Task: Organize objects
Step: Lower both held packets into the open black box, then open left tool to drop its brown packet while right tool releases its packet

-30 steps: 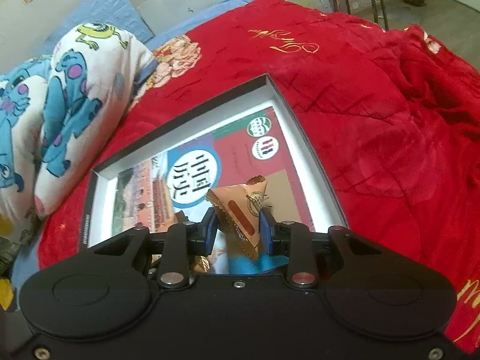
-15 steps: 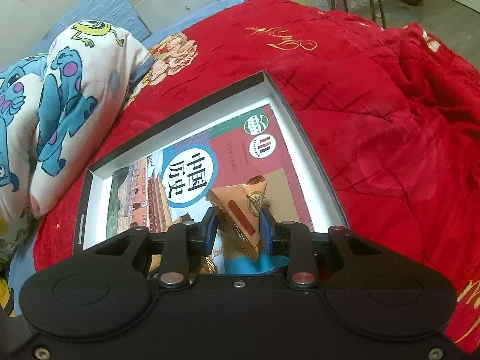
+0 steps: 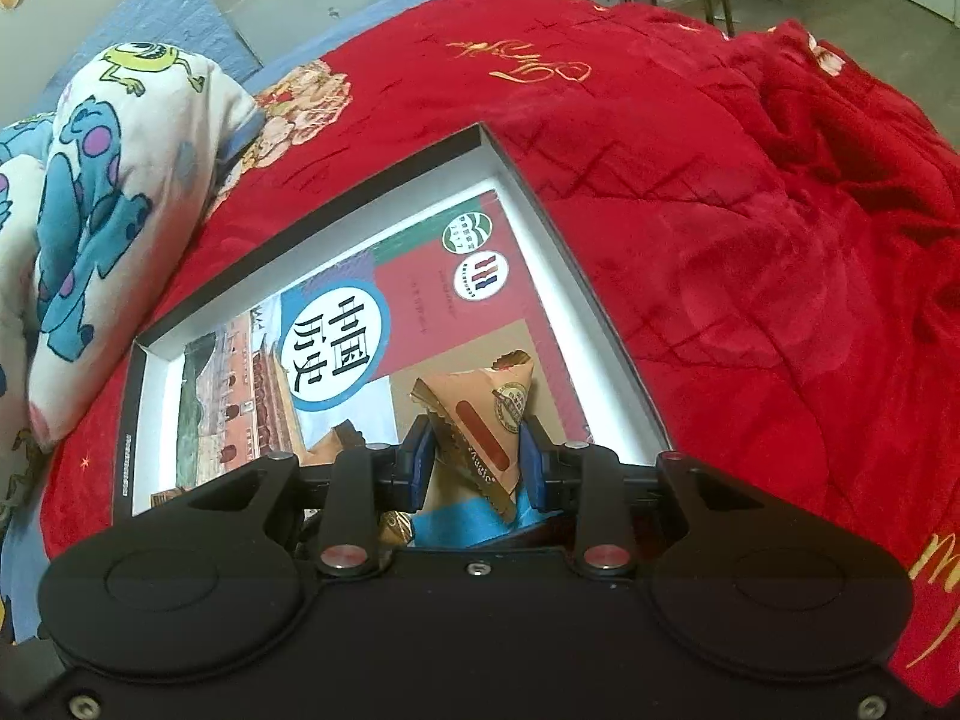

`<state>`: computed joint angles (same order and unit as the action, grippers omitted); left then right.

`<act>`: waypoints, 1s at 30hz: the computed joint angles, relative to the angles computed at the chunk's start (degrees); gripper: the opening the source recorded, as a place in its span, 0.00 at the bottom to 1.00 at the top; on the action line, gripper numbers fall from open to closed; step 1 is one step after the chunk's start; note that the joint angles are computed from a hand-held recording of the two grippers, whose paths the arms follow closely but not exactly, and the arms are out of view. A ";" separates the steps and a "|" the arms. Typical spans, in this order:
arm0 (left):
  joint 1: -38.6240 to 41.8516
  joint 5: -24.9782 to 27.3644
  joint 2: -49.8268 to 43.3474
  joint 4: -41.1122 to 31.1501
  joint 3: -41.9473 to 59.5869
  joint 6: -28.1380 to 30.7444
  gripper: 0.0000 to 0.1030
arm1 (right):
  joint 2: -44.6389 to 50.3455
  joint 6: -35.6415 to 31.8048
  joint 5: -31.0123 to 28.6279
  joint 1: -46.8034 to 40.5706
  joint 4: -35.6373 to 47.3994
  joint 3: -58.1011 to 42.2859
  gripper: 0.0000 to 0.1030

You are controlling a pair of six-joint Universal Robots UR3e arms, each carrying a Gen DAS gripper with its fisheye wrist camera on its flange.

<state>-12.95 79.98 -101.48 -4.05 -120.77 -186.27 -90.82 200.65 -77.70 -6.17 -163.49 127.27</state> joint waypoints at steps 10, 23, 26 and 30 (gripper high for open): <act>-0.57 0.85 -0.34 0.85 -0.26 1.43 0.40 | -1.58 0.24 2.83 -1.19 2.83 0.23 0.29; 0.37 -0.86 -0.40 0.41 -0.14 2.20 0.40 | -1.44 -0.23 1.95 -0.54 3.90 -0.55 0.29; 1.13 -2.04 -0.24 0.39 -0.51 2.45 0.41 | -1.75 0.40 1.46 -0.29 4.00 -0.42 0.29; 0.94 -1.87 -0.27 0.34 -0.45 2.80 0.43 | -1.46 0.48 0.40 0.48 3.91 -0.77 0.29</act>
